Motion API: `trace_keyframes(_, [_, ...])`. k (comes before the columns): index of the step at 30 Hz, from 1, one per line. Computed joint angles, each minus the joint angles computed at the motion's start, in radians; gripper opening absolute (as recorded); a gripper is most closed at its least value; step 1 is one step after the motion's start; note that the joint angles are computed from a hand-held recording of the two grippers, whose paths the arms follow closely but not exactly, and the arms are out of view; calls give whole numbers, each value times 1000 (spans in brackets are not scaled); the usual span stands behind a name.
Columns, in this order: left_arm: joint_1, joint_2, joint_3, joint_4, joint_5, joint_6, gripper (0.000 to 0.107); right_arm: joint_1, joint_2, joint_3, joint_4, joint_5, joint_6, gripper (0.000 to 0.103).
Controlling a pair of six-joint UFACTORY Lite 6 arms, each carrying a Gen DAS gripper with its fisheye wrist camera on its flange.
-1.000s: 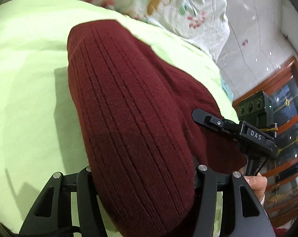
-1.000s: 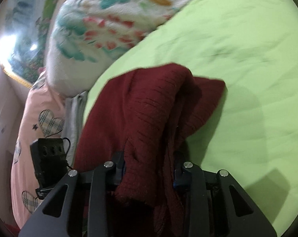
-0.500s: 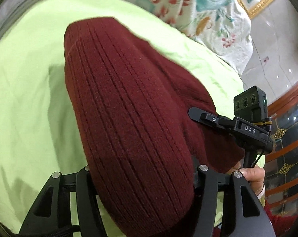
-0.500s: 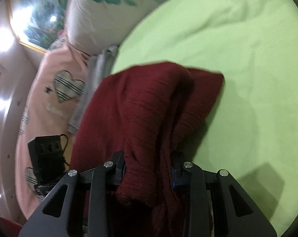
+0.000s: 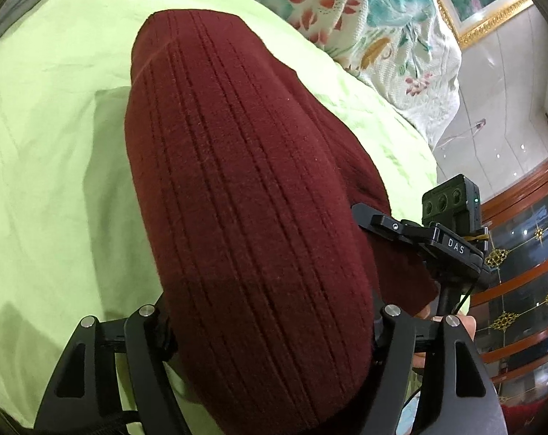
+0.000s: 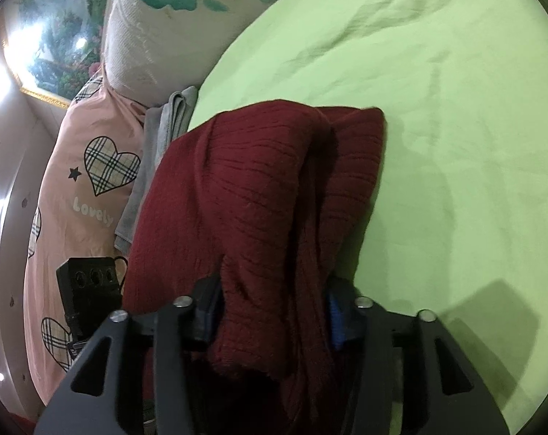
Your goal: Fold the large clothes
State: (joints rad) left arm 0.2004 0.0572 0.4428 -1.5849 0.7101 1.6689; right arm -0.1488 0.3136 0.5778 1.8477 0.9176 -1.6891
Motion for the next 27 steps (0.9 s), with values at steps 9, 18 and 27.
trace_keyframes(9, [207, -451, -173, 271, 66, -195, 73, -67, -324, -111, -68, -131, 83, 54])
trace_keyframes(18, [268, -545, -179, 211, 115, -157, 56, 68, -203, 32, -1, -232, 102, 52])
trace_keyframes(27, [105, -469, -162, 94, 34, -91, 54, 61, -301, 0, 12, -208, 66, 7])
